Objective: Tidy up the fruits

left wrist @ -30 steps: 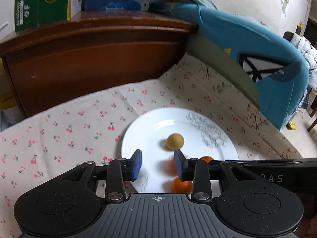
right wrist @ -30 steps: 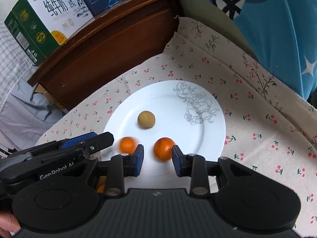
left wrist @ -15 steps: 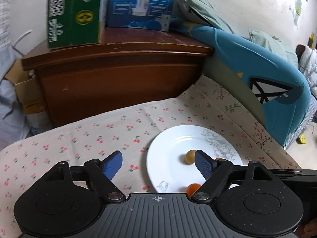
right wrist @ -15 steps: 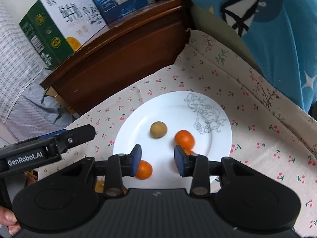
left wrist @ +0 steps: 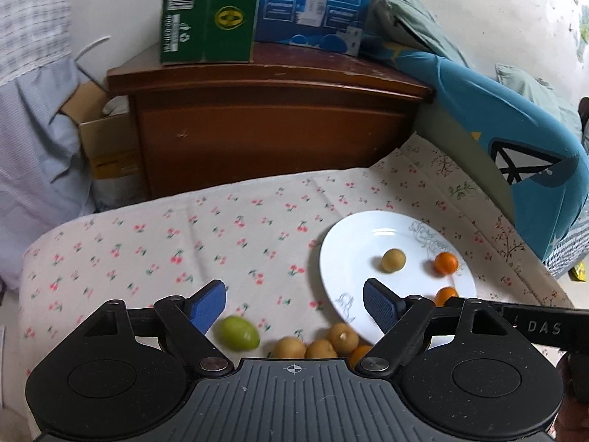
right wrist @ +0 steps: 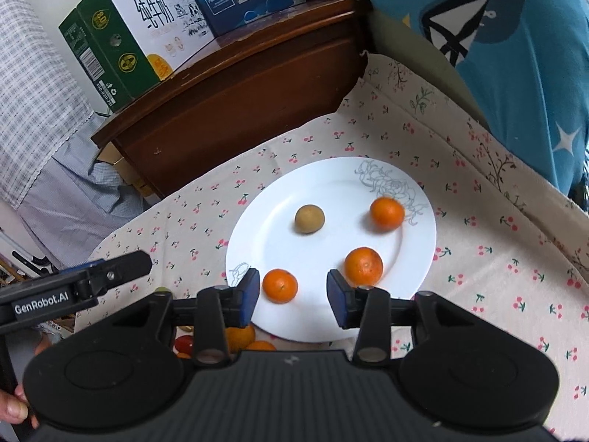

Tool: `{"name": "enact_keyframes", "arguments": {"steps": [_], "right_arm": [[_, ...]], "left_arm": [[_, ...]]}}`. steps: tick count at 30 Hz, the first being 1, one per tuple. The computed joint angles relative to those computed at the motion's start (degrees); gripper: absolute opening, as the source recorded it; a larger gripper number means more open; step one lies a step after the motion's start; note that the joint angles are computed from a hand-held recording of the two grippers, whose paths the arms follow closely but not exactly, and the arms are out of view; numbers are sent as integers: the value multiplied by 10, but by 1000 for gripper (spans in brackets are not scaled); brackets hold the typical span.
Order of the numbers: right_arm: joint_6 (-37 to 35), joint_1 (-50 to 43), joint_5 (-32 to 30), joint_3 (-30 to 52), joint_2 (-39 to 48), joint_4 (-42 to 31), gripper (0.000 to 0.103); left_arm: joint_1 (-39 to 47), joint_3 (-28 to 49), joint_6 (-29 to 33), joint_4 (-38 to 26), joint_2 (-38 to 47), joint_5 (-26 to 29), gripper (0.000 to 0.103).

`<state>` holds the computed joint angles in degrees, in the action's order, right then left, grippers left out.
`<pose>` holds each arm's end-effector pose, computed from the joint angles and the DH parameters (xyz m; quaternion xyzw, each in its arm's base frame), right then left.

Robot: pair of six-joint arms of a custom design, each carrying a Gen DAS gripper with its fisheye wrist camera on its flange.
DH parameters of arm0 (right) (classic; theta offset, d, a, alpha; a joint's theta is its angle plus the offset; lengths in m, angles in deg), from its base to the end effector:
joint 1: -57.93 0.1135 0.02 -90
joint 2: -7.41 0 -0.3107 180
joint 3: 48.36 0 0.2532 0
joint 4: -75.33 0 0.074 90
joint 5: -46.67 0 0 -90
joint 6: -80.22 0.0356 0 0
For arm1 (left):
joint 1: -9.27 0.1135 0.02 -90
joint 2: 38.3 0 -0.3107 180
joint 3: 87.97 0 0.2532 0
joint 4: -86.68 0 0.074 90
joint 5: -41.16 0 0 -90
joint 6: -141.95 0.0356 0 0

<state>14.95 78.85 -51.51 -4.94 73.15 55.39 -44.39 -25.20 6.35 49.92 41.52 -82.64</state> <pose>0.1919 0.0788 0.2271 0.0015 0.9126 0.2167 0.3467 0.1750 -0.2044 0.2615 -0.0261 0.9136 -0.0474 0.4030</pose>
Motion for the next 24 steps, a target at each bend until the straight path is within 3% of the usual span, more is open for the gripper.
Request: {"name": "enact_keyframes", "arguments": {"steps": [8,18,24], "right_arm": [[15,17,16,-16,-30,-22,48],[55,48,22,-44,-63,-42,48],[63,70,13,-58,-58,-21,47]], "left_arm": [[-19,-28,-36,-10,-31,13,91],[-61,-29,-62,-80,-40,-10,91],[-71,-44,-64,-100,-44,16,91]]}}
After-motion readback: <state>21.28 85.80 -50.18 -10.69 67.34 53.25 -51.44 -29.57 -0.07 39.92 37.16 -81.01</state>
